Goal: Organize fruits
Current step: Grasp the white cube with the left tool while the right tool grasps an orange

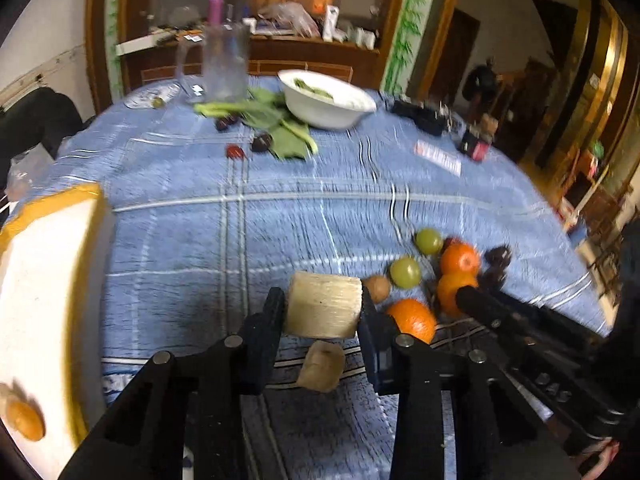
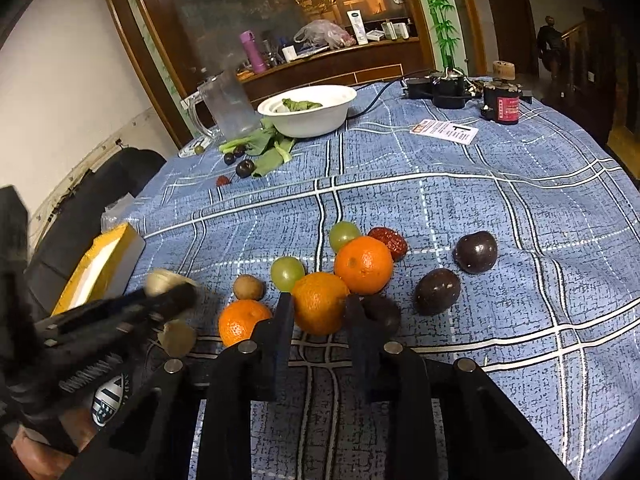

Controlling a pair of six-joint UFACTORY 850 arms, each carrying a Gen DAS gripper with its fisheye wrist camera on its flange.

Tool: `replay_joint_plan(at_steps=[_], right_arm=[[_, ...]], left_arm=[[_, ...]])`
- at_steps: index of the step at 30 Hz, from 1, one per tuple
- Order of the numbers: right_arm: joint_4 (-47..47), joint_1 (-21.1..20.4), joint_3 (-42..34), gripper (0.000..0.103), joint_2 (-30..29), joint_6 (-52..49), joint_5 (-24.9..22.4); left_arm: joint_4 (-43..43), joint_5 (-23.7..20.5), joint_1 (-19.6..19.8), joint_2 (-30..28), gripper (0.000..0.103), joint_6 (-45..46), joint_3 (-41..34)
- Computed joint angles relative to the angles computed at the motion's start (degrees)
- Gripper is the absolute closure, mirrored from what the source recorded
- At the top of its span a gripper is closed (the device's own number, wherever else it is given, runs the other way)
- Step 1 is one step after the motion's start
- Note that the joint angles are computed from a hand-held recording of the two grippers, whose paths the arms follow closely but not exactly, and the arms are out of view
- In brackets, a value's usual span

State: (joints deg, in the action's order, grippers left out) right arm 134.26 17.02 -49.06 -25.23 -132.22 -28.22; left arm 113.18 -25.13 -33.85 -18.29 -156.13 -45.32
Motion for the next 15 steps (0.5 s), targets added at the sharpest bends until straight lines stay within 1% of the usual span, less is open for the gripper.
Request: replay_joint_plan(at_steps=[3, 6, 10, 11, 13, 14, 15], right_arm=[[0.41, -0.27, 0.55, 0.078, 0.46, -0.35, -1.11], [1.45, -0.12, 0.82, 0.079, 0.69, -1.33, -1.06], [3.78, 0.51, 1.16, 0.078, 0.91, -4.68, -0.49], [5.05, 0.86, 1.30, 0.078, 1.03, -6.38, -0.27], [9.09, 1.85, 1.60, 0.078, 1.25, -11.52, 0.54], [10.44, 2.20, 1.73, 0.075, 1.34, -13.06, 0.72], [10.85, 2.46, 1.63, 0.065, 1.26, -13.62, 1.13]], left_arm=[[-1.40, -2.22, -1.29, 2.92, 0.069, -1.32, 2.23], [-4.30, -4.98, -3.00, 5.14, 0.069, -0.88, 4.18], [-10.94, -9.27, -5.37, 6.22, 0.069, 3.51, 5.50], [-11.75, -9.33, -5.39, 6.45, 0.069, 4.08, 5.77], [-11.24, -8.70, -5.36, 7.30, 0.069, 2.07, 6.88], [-10.57, -8.33, -5.35, 7.78, 0.069, 0.61, 7.47], [-10.42, -7.93, -5.36, 8.25, 0.069, -0.19, 7.98]])
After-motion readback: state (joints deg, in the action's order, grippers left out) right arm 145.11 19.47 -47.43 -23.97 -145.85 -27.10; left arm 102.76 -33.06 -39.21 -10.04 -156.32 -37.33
